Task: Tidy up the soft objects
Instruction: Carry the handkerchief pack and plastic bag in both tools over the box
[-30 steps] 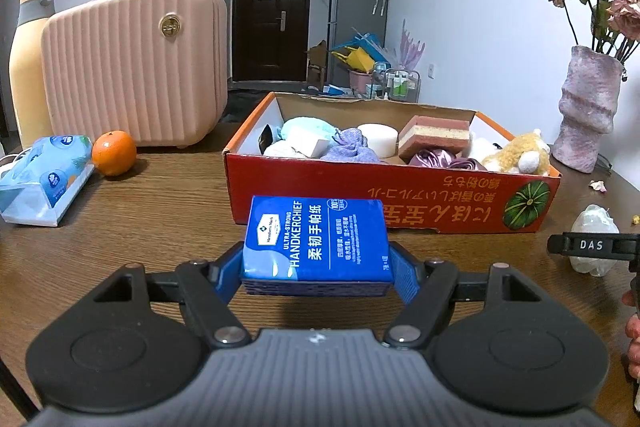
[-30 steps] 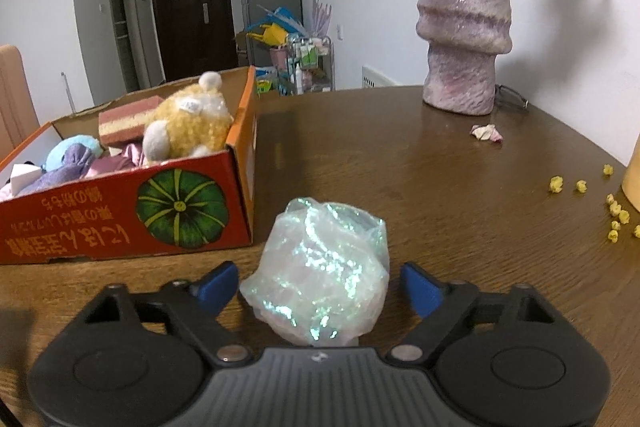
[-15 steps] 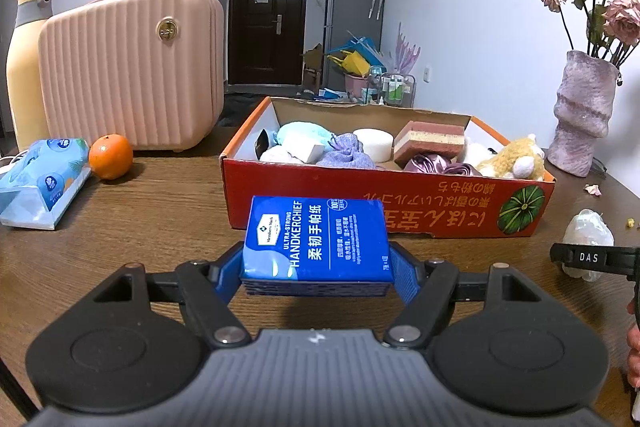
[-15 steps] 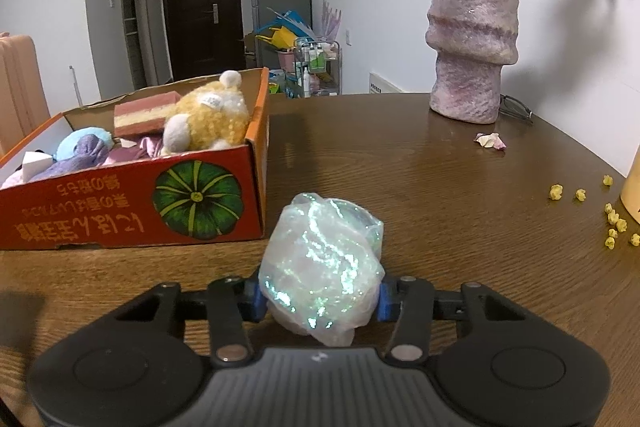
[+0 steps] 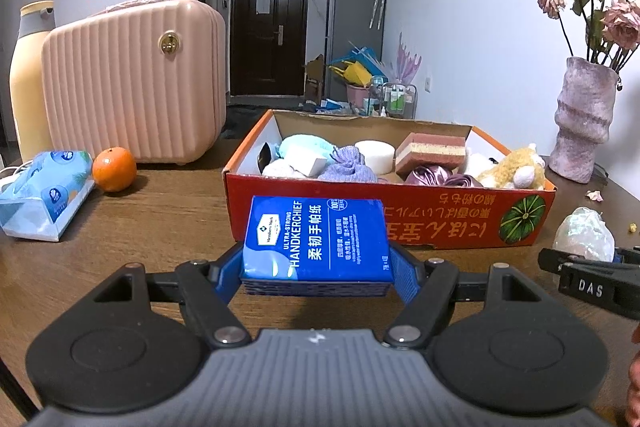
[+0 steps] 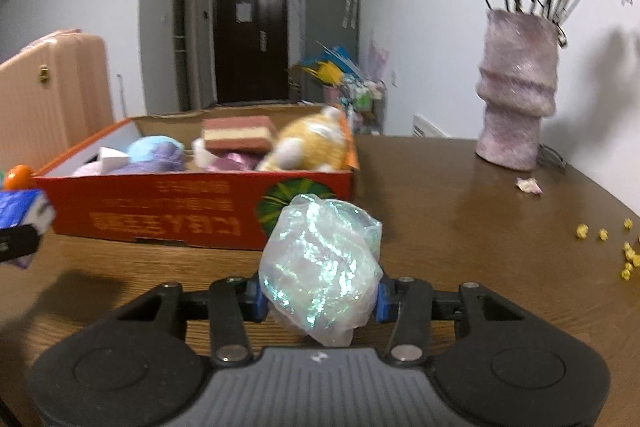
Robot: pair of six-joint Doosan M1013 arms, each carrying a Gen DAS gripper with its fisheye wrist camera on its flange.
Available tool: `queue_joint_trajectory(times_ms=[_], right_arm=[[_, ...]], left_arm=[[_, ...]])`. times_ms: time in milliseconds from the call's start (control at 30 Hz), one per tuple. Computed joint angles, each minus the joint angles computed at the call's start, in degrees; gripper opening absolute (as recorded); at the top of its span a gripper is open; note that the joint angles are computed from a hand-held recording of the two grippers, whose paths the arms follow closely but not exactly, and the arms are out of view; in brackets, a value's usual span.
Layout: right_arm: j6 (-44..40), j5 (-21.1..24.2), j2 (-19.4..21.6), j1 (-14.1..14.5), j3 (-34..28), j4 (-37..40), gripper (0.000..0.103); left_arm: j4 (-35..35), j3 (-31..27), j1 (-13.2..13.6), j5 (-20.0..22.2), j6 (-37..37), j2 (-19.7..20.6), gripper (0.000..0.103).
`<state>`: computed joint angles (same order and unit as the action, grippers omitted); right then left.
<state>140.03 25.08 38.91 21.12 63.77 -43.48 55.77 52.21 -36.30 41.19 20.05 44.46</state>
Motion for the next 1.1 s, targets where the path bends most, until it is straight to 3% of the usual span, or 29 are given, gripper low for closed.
queue_joint_trajectory(times_ms=[267, 633, 1100], right_arm=[[7.98, -4.81, -1.06, 1.26, 2.25, -9.69, 0.046], [29.88, -6.55, -0.77, 2.47, 2.65, -30.63, 0.046], [39.04, -5.85, 2.85, 3.04, -2.65, -40.51, 0.046]], left_arm=[[3.49, -0.3, -0.14, 0.04, -2.41, 0.22, 0.074], [5.21, -2.84, 0.35, -0.15, -4.44, 1.55, 0.074], [7.24, -9.32, 1.36, 0.5, -6.19, 4.95, 0.074]])
